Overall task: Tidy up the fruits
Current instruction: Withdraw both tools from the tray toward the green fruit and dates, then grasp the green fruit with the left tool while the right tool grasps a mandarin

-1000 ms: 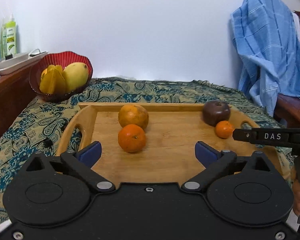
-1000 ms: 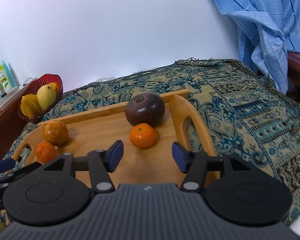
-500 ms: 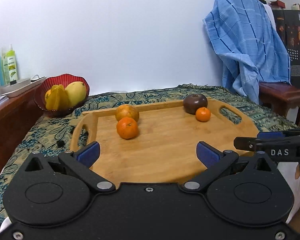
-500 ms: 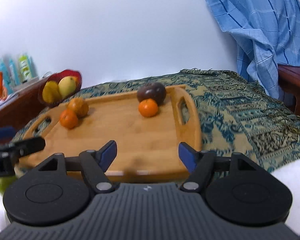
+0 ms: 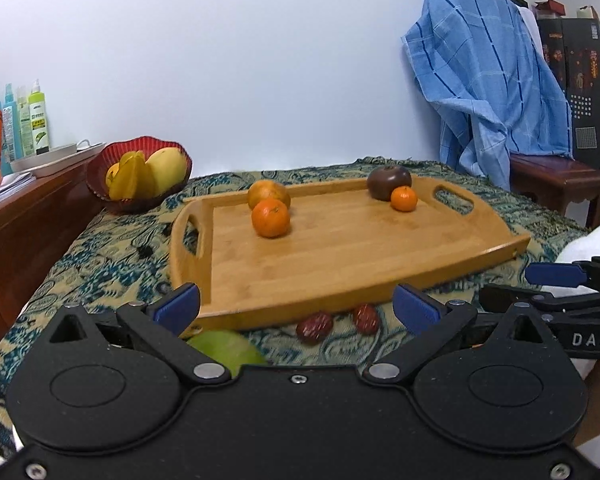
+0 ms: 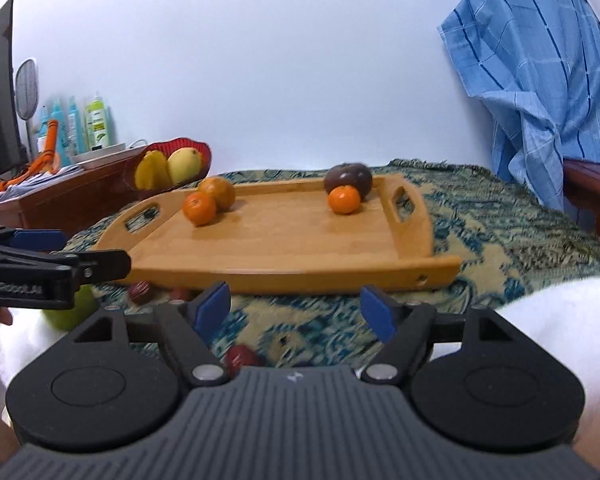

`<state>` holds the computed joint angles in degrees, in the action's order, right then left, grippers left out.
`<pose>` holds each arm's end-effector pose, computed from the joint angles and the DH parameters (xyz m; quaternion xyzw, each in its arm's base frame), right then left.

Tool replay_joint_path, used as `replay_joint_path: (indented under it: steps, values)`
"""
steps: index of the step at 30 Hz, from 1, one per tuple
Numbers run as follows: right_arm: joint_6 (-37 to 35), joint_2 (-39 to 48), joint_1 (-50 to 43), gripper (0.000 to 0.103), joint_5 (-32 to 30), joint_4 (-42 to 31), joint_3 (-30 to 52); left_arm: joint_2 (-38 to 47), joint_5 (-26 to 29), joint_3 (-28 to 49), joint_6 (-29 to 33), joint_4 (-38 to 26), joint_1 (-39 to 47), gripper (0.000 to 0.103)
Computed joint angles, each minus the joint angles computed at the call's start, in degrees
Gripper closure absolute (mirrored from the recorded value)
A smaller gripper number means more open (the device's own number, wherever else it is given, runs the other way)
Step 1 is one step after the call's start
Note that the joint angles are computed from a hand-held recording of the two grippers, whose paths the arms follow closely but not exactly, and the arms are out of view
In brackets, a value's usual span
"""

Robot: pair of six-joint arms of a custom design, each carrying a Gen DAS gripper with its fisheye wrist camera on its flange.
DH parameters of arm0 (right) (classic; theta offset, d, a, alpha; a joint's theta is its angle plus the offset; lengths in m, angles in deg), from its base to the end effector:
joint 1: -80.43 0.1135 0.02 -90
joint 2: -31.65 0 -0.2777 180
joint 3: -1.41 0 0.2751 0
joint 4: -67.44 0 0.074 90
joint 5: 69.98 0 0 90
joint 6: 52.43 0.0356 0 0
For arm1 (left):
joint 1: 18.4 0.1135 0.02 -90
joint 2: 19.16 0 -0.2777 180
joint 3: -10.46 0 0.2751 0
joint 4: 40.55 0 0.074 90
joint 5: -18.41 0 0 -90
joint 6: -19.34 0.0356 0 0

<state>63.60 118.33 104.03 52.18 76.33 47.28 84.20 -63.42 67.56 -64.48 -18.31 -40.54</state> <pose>0.2830 0.1030 0.1559 0.1522 0.8370 -0.0240 0.5250 0.3447 -0.1457 0.1405 0.2423 0.8017 -0.1346 0.5296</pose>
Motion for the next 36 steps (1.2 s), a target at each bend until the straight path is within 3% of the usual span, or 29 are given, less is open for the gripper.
replay_joint_path:
  steps: [13, 20, 21, 23, 36]
  values:
    - [3.9, 3.8, 9.0, 0.02, 5.8, -2.0, 2.0, -0.2, 6.3, -3.0, 0.1, -0.9, 5.9, 0.001]
    - [4.0, 5.3, 11.5, 0.053, 7.2, -5.1, 3.8, 1.6, 9.7, -1.6, -2.9, -1.9, 8.3, 0.007]
    - [4.4, 5.4, 11.7, 0.056, 7.0, -5.6, 3.9, 1.7, 8.8, -0.7, -3.1, -3.8, 8.1, 0.017]
    - [4.9, 5.6, 12.0, 0.06, 6.9, -6.2, 4.3, 1.7, 9.1, 0.3, -2.6, -6.4, 8.3, 0.022]
    - [6.5, 8.3, 11.3, 0.061, 6.7, -8.0, 6.7, 4.7, 7.7, 3.1, -2.9, -8.7, 7.6, 0.031]
